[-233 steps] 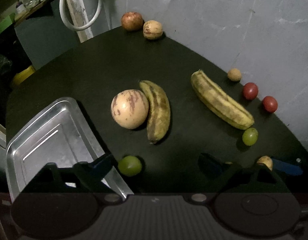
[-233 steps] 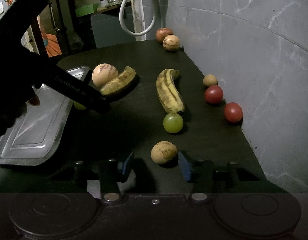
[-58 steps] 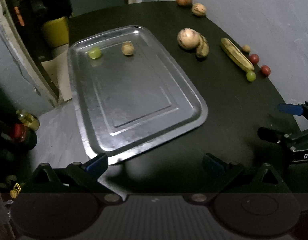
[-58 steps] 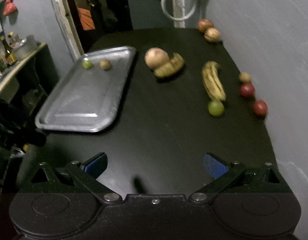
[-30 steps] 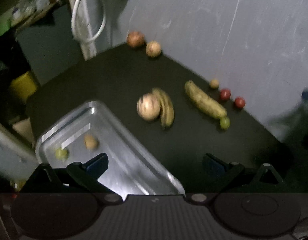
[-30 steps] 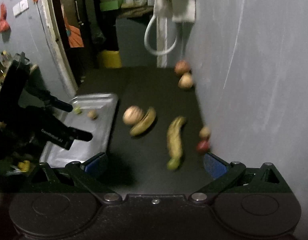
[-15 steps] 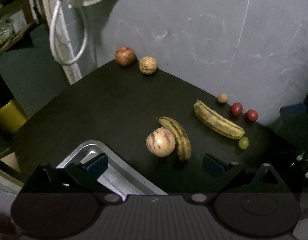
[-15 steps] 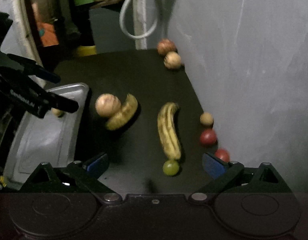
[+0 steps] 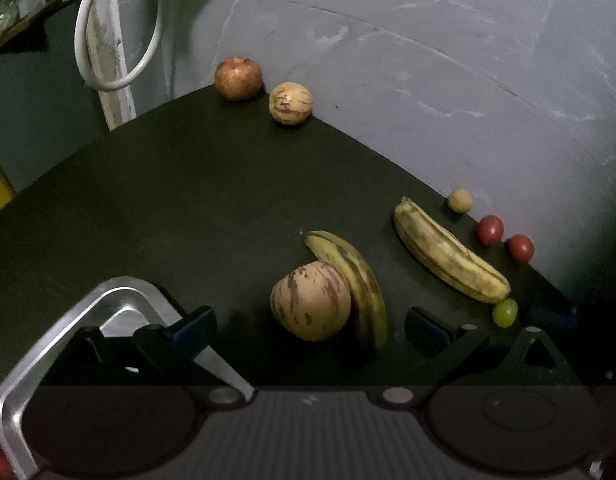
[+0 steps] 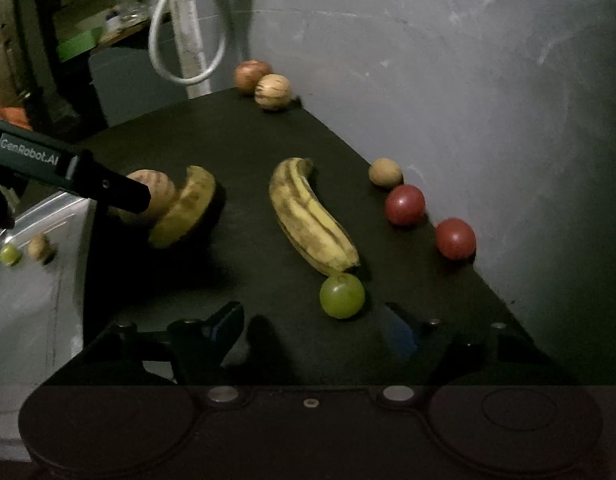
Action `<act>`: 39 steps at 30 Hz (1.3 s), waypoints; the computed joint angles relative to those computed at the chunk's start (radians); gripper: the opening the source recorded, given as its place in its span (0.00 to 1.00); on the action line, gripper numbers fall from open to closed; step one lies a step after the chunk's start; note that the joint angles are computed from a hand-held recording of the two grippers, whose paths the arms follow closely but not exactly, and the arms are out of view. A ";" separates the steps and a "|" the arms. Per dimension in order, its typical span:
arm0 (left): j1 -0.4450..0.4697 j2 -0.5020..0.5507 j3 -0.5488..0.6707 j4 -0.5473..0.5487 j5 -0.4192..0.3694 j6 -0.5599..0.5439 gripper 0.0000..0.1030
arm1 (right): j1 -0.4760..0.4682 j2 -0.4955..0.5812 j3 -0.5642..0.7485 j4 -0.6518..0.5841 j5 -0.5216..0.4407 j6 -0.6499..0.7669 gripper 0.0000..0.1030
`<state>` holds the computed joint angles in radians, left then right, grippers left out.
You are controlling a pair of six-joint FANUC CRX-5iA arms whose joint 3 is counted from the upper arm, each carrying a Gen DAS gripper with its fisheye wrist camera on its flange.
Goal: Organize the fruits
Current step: 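Close the left tool on the striped melon while the right tool grasps a green grape, then carry the melon and grape over the tray and open both tools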
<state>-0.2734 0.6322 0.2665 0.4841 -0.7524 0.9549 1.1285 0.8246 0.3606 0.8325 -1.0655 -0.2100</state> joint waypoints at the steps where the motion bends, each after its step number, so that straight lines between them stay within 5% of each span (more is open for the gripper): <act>1: 0.000 0.004 -0.003 0.009 0.007 0.002 0.99 | -0.001 0.013 0.017 -0.001 -0.013 -0.008 0.72; 15: -0.002 0.045 -0.015 0.104 0.050 -0.009 0.77 | 0.000 0.072 0.073 0.050 -0.080 -0.105 0.57; 27: -0.017 0.024 -0.050 0.109 0.091 0.006 0.66 | 0.003 0.080 0.088 0.042 -0.136 -0.134 0.26; 34: -0.017 -0.005 -0.089 0.100 0.140 0.042 0.52 | 0.002 0.060 0.055 0.049 -0.105 -0.157 0.24; 39: -0.017 -0.013 -0.095 0.084 0.134 0.062 0.52 | 0.005 0.048 0.036 0.061 -0.072 -0.161 0.24</act>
<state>-0.2906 0.6191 0.1716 0.5685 -0.6182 1.0174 1.1338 0.8729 0.3967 0.8939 -1.1379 -0.3712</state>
